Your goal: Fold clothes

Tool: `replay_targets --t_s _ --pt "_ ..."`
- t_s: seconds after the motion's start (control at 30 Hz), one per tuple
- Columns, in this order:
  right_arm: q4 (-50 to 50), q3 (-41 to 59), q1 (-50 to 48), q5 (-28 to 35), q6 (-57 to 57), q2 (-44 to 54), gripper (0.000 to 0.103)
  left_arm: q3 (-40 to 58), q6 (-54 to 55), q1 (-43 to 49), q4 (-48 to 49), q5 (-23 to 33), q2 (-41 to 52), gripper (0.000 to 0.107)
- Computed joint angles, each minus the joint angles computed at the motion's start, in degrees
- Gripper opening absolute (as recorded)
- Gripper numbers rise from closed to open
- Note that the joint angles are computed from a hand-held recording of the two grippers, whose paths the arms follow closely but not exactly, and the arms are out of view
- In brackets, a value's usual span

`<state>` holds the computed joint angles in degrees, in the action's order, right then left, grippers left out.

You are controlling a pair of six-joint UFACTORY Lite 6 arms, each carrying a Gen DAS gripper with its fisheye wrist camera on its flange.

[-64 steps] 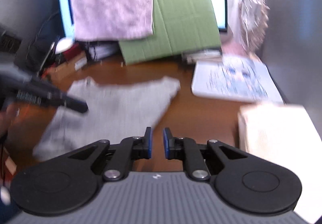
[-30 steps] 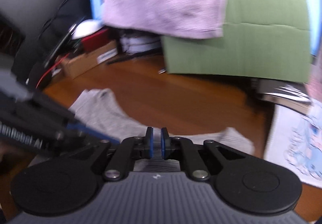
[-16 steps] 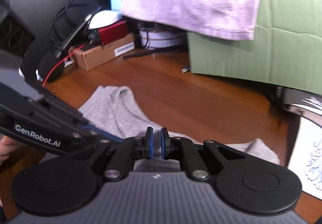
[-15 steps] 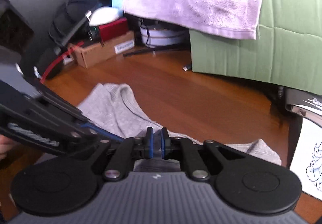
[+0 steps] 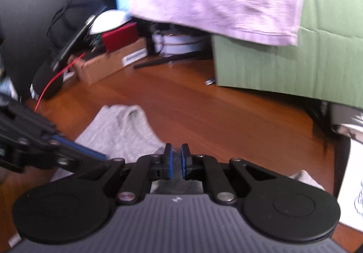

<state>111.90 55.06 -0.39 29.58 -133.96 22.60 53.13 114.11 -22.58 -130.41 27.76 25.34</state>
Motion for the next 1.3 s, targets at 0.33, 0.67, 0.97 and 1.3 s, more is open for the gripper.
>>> replay_targets --t_s 0.33,0.67,0.97,1.3 --pt "-4.81 -9.81 -16.49 3.67 1.20 -14.59 0.007 8.17 -0.76 5.63 1.65 -2.69 7.48 0.004" --pt "-5.68 -4.92 -22.11 5.04 1.17 -4.89 0.007 9.04 4.57 5.59 -5.32 -3.83 9.76 0.008" --pt "1.21 -5.66 -21.82 4.27 -3.19 -4.29 0.007 7.74 14.99 5.15 -15.25 -5.71 8.37 0.007" --pt "4.46 -7.86 -21.13 4.08 -4.41 -7.08 0.014 6.40 18.44 7.90 -17.86 -5.81 6.83 0.006"
